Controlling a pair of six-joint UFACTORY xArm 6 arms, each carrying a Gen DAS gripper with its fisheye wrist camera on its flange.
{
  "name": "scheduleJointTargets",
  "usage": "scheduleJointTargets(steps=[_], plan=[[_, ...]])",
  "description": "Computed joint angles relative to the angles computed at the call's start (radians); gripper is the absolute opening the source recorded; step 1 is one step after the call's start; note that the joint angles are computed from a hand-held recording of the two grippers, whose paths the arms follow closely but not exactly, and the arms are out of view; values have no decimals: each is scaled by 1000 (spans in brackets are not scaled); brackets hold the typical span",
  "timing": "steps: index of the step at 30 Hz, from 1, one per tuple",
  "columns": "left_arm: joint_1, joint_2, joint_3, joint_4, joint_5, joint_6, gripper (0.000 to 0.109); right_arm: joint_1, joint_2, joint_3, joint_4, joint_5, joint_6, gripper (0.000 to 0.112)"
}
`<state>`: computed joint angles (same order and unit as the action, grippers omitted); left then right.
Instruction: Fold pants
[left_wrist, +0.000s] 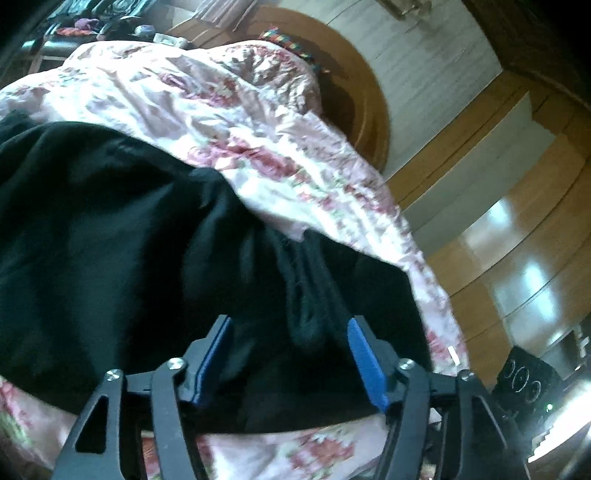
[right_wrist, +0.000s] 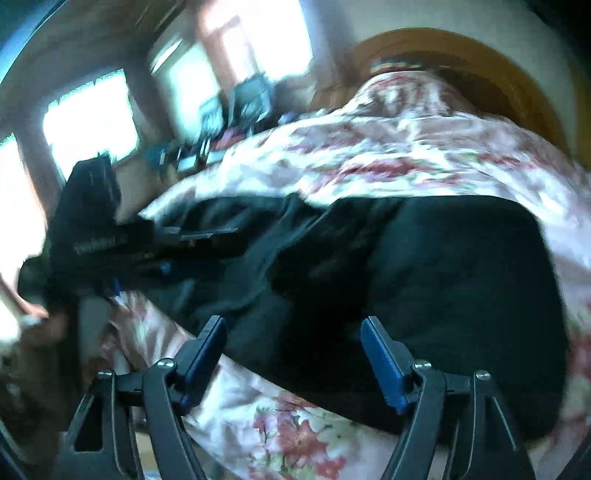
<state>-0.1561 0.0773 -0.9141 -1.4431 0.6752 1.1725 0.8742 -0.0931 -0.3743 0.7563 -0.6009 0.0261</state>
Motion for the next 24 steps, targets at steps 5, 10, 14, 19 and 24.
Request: scheduleJointTargets(steps=[5,10,14,19,24], plan=[[-66,76,-96,73,-21,-70,67,16,-55,8,354,-99,-113,53],[-132,149,-154,177,-8,-120,49,-25,-31,-24,518,-32,-234,37],[-165,143,-126,222,-110,-110,19,-48,29,-57,537,-18,-298,37],[-148,57,-40,184,-149,-52,15,-12,27,-55,554,-41,-323,37],[-151,79,-17,160,-208,2,16,1,52,-47,482,-30,-274,51]])
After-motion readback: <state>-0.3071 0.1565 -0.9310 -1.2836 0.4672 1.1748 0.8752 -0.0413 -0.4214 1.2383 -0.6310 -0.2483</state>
